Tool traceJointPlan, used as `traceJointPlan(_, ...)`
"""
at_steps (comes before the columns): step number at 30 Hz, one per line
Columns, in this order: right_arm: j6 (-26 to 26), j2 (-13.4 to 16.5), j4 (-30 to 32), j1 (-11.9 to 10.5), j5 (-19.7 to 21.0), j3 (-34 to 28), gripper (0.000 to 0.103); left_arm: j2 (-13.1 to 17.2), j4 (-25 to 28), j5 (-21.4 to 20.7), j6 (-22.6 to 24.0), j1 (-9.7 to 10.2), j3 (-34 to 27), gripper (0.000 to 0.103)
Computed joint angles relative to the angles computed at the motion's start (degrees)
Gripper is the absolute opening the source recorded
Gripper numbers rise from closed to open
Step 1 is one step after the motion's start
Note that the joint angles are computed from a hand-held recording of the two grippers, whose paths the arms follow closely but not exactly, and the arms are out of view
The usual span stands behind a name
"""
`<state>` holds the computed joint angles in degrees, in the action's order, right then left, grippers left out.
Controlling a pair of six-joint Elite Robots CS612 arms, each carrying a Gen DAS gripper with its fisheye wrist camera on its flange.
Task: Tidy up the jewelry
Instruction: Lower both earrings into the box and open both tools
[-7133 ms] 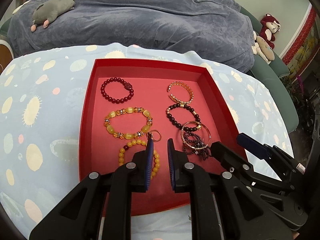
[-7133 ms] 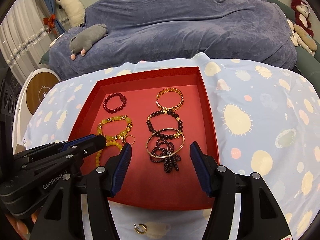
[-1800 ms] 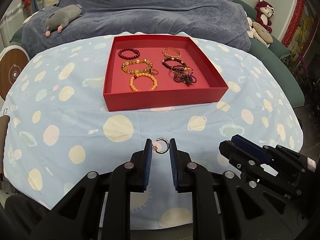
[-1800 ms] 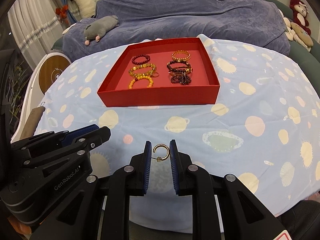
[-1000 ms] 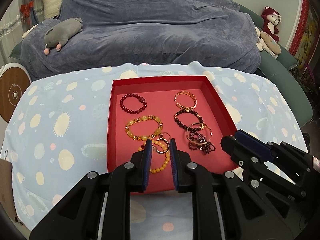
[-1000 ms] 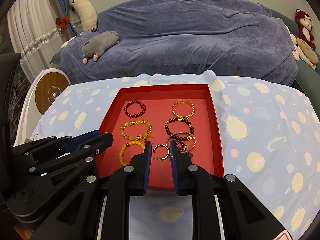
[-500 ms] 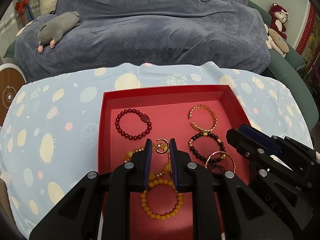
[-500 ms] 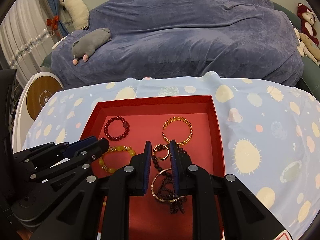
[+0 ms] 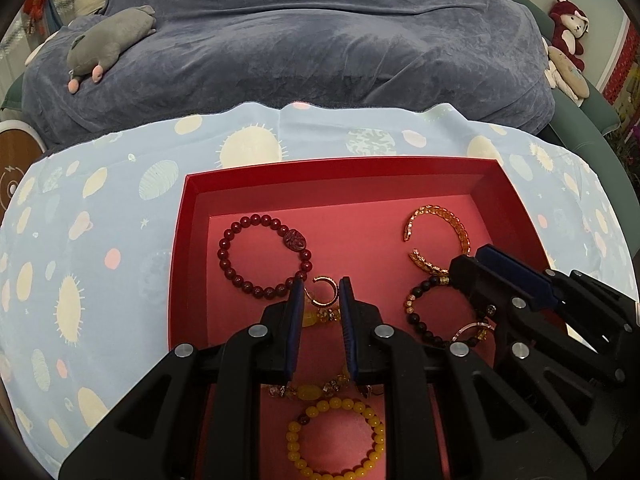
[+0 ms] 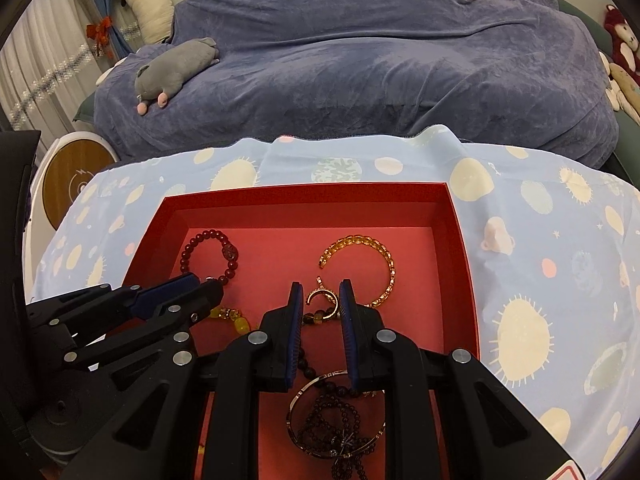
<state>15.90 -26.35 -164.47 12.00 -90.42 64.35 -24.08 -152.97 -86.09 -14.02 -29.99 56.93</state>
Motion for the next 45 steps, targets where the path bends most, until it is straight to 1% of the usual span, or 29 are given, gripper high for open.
traceJointPlan(8,0.4,0.1,0.3,0.0,-0.3,0.1,0.020,0.2,0.2,0.5,-0.1,-0.08,-0.1,0.019)
traceJointPlan(10,0.4,0.0,0.3,0.0,-0.3,0.3,0.020,0.1,0.3,0.7,0.0,-0.11,0.0,0.021)
traceJointPlan(12,0.3,-0.1,0.2,0.1,-0.4,0.4,0.021,0.0,0.0,0.9,-0.2,-0.17,0.3,0.027)
traceJointPlan(16,0.5,-0.4,0.0,0.2,-0.6,0.9,0.022,-0.4,-0.5,1.0,-0.4,-0.26,0.9,0.027)
traceJointPlan(22,0.9,-1.7,-0.7,0.5,-1.3,2.8,0.024,-1.9,-1.9,1.5,-0.2,-0.54,3.3,0.028)
traceJointPlan(28,1.6,-3.9,-1.4,1.1,-2.8,6.2,0.026,-4.4,-3.8,1.6,-0.7,-0.91,7.5,0.029)
traceJointPlan(35,2.9,-6.4,-2.8,1.9,-4.8,10.5,0.029,-7.5,-6.8,2.4,-1.2,-1.47,13.1,0.037)
traceJointPlan(37,3.4,-7.0,-3.3,2.1,-5.4,11.6,0.031,-8.2,-7.5,3.1,-1.6,-1.71,14.5,0.041)
traceJointPlan(39,3.9,-7.7,-3.7,2.2,-6.1,12.8,0.034,-8.9,-7.9,3.7,-2.1,-1.88,15.6,0.047)
traceJointPlan(40,4.1,-8.0,-3.9,2.2,-6.2,13.3,0.036,-9.1,-8.2,3.8,-2.4,-1.94,16.2,0.049)
traceJointPlan(42,4.7,-8.6,-4.5,2.3,-6.4,14.4,0.037,-9.6,-8.8,4.3,-2.8,-2.08,17.1,0.056)
traceJointPlan(45,4.9,-9.2,-4.9,2.5,-7.3,15.4,0.040,-10.4,-9.9,5.1,-3.0,-2.28,18.5,0.060)
